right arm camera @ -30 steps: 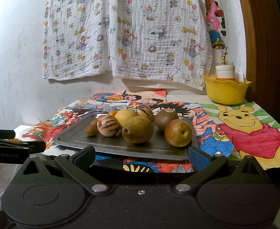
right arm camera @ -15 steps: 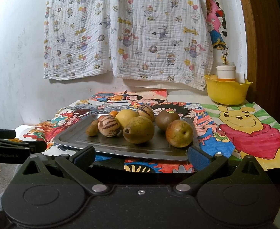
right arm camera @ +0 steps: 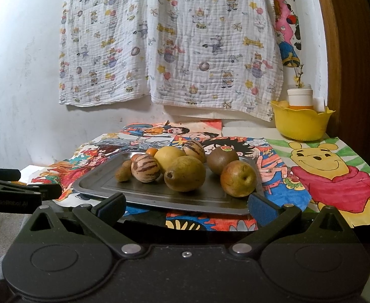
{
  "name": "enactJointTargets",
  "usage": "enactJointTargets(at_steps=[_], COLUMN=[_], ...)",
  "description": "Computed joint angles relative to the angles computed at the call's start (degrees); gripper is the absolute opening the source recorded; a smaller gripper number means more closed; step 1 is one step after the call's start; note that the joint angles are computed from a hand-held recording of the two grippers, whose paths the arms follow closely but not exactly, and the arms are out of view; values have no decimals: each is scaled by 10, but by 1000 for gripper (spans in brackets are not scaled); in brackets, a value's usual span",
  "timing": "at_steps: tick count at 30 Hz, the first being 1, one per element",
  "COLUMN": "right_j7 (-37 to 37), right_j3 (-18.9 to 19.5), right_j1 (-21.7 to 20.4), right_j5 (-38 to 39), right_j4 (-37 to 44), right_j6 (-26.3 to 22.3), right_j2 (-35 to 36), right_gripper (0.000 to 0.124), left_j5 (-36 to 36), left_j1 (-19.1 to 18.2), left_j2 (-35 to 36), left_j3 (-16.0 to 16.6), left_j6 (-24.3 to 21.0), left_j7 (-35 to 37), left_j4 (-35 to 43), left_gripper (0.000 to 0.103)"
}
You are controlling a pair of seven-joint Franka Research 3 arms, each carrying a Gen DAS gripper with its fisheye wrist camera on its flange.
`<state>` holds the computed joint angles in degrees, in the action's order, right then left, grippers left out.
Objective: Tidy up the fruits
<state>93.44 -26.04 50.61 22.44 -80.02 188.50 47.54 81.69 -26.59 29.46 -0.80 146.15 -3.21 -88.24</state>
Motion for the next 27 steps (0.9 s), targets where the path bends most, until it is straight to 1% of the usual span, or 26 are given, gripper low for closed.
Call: enactJointTargets(at_steps=[4, 9, 20, 23, 27], right_j7=[-1, -2, 0, -2, 0], right_j3=[1, 2, 0, 4, 0], right_j1=[-1, -2, 1, -4, 0], right_j5=[0, 0, 1, -1, 0], right_j4=[1, 1, 1, 1, 1], right_j6=[0, 0, -2, 0, -2], right_j2=[0, 0, 0, -1, 0], right_gripper=[102, 102, 102, 102, 102], left_j5=[12, 19, 23, 22, 25], left_j1=[-7, -7, -6, -6, -5], left_j2=[1, 1, 1, 2, -2], left_j3=[1, 0, -1, -2, -2], left_j6=[-11, -15, -17, -16, -14], left_j7=[0, -5, -10, -11, -16], left_j4=[3, 3, 2, 3, -2], left_gripper=[103, 103, 103, 103, 103])
